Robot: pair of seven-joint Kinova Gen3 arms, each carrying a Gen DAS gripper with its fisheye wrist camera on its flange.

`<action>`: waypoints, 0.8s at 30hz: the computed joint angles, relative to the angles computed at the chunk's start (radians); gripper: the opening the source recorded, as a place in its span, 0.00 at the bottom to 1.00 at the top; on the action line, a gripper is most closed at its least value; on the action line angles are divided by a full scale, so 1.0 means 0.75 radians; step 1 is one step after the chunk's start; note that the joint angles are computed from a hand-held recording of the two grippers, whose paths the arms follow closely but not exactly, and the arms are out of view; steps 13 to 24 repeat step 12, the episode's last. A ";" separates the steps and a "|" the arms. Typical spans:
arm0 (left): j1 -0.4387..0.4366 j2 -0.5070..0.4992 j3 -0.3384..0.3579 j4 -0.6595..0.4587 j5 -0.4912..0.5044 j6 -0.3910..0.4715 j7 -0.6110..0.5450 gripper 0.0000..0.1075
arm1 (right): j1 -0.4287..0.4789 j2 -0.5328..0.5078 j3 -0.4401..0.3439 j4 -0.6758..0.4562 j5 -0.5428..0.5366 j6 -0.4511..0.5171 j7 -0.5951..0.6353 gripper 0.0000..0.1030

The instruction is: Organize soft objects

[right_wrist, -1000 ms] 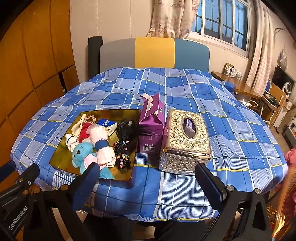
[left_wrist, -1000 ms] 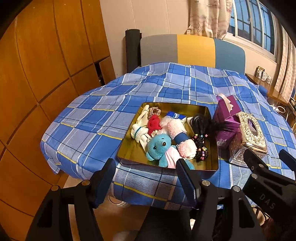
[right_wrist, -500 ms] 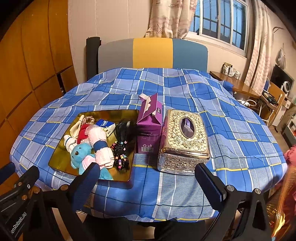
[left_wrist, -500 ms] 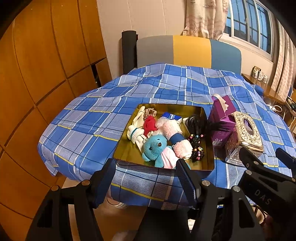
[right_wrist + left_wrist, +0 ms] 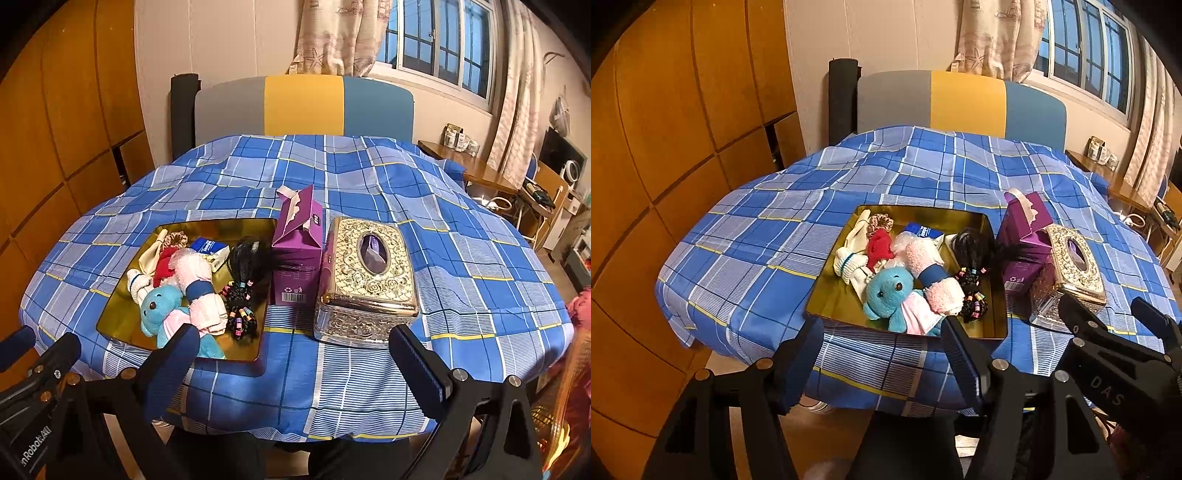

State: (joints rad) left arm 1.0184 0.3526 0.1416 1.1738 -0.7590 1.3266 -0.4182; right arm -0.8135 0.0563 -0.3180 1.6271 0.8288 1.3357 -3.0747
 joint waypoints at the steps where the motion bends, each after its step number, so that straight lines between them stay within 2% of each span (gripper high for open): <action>1: 0.002 0.001 -0.001 -0.001 -0.003 0.003 0.002 0.62 | 0.000 0.001 0.000 -0.001 0.000 0.002 0.001 1.00; 4: 0.001 -0.005 0.001 0.009 -0.003 -0.011 0.005 0.61 | -0.001 0.006 0.002 -0.004 -0.001 0.004 0.003 1.00; 9: -0.015 -0.018 0.007 0.028 0.017 -0.042 0.013 0.53 | -0.001 0.004 0.004 -0.003 -0.003 0.002 0.000 1.00; 24: -0.005 -0.002 0.003 0.014 0.001 -0.018 0.014 0.53 | 0.003 0.004 0.007 -0.003 -0.011 -0.005 0.005 1.00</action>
